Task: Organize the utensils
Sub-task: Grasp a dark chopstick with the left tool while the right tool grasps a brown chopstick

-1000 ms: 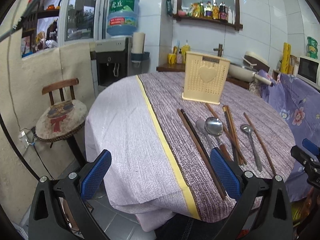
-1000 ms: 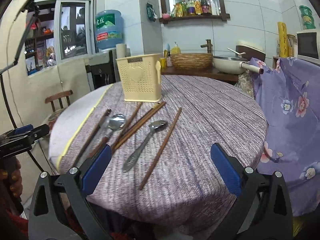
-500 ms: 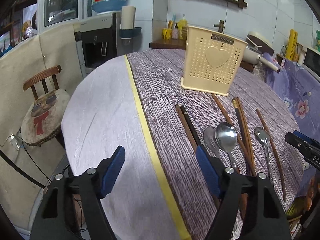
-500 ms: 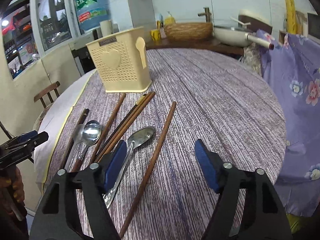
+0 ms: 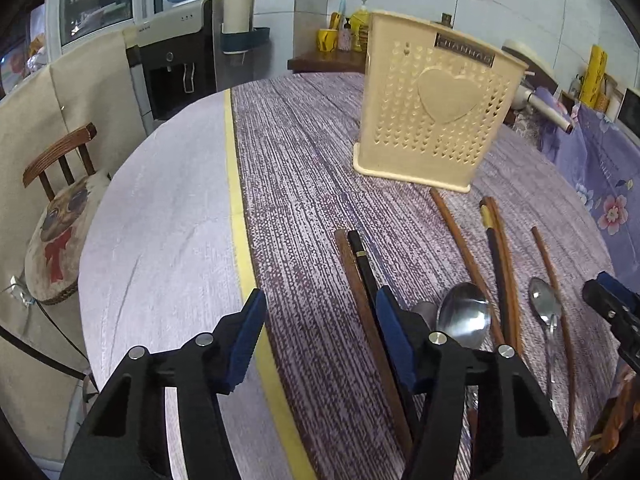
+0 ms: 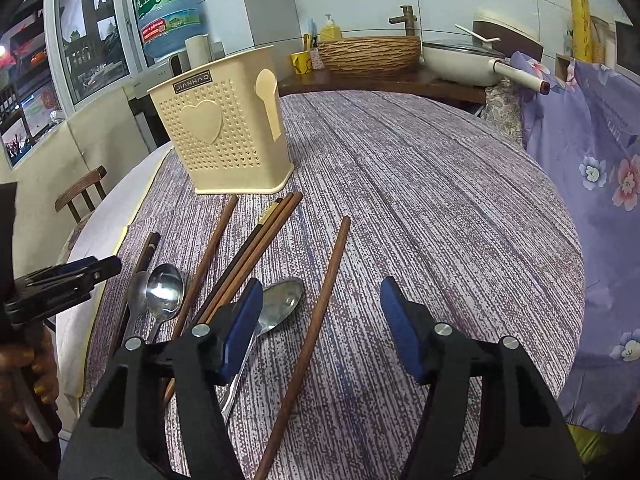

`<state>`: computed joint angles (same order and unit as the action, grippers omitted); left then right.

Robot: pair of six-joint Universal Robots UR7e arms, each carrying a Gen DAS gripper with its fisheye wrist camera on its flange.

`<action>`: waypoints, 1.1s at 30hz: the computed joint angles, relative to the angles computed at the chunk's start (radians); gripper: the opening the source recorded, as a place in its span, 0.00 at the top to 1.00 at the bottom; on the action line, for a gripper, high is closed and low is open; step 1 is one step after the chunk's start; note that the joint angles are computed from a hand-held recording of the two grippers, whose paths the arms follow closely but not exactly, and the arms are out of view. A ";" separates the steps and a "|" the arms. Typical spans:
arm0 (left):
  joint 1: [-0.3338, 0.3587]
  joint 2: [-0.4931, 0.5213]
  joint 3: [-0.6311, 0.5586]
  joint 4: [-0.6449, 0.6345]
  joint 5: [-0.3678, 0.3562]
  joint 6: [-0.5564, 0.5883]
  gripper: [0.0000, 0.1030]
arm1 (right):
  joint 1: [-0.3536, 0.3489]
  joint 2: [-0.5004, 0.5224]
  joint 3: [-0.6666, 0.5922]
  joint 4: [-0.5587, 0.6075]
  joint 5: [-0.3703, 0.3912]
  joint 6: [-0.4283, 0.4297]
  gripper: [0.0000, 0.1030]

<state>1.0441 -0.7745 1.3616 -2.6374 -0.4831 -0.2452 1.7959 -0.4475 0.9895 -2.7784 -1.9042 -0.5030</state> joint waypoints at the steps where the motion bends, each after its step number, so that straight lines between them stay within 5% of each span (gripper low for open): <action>1: 0.005 0.005 -0.015 0.031 -0.005 -0.015 0.48 | 0.000 0.000 0.000 0.000 0.000 0.001 0.40; 12: 0.011 0.006 -0.029 0.152 0.058 -0.091 0.50 | -0.001 0.014 -0.024 0.018 -0.013 0.000 0.39; 24: 0.011 0.042 -0.066 0.093 0.026 -0.036 0.50 | 0.001 0.030 -0.048 0.034 -0.020 0.006 0.39; 29: 0.006 0.022 -0.053 0.176 0.067 -0.107 0.50 | 0.001 0.027 -0.040 0.025 -0.018 0.002 0.31; 33: 0.013 0.011 -0.059 0.177 0.006 -0.141 0.50 | 0.005 0.040 -0.061 0.039 -0.022 -0.007 0.31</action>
<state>1.0573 -0.7637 1.3027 -2.4600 -0.4774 -0.3857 1.8009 -0.4074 0.9285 -2.7399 -1.9263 -0.5098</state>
